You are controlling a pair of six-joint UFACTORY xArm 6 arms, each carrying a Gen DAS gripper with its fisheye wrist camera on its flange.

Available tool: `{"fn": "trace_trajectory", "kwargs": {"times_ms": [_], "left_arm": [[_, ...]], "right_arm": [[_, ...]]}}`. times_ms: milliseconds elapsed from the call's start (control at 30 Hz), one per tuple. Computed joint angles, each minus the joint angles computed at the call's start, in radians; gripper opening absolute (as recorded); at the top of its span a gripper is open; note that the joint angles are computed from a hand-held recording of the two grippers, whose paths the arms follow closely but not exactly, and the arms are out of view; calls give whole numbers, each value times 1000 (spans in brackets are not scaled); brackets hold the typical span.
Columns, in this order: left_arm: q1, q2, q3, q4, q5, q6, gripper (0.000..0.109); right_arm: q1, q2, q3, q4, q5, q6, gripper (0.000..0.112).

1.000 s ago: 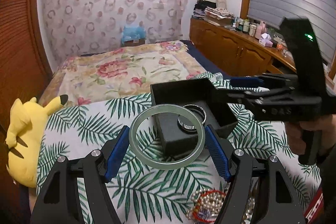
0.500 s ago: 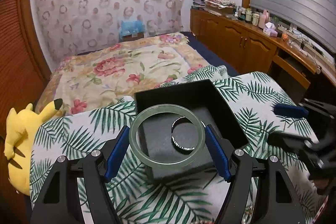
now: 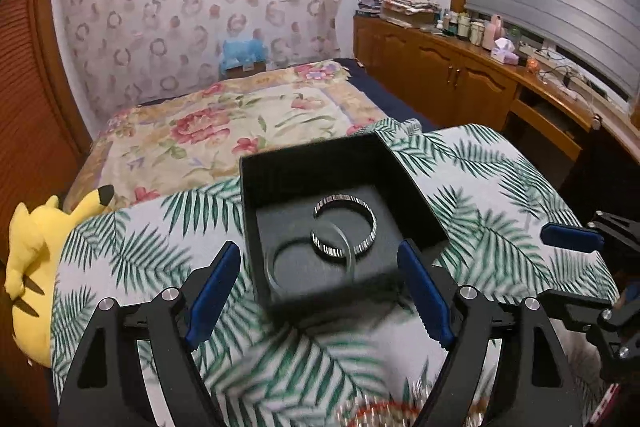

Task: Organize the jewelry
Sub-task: 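Lower the jade bangle into the black box and open the left gripper, then grasp the brown bead bracelet with the right gripper while the left gripper grasps the red string bracelet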

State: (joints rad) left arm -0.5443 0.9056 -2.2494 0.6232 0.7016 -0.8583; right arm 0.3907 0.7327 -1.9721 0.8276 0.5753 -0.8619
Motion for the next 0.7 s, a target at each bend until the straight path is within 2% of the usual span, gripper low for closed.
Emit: {"fn": "trace_trajectory", "kwargs": {"times_ms": [67,167,333,600,700], "left_arm": [[-4,-98,164,50,-58,-75,78],[-10,-192,324,102,-116,-157,78],[-14,-310,532,173,-189,-281,78],[-29,-412,713,238,-241,-399,78],[-34,-435,761,255,-252,-433,78]], "right_arm": [[7,-43,72,33,-11,-44,68],[21,-101,175,68,-24,-96,68],[40,-158,281,88,-29,-144,59],[56,-178,323,38,4,-122,42],[61,-175,325,15,9,-109,39]]}}
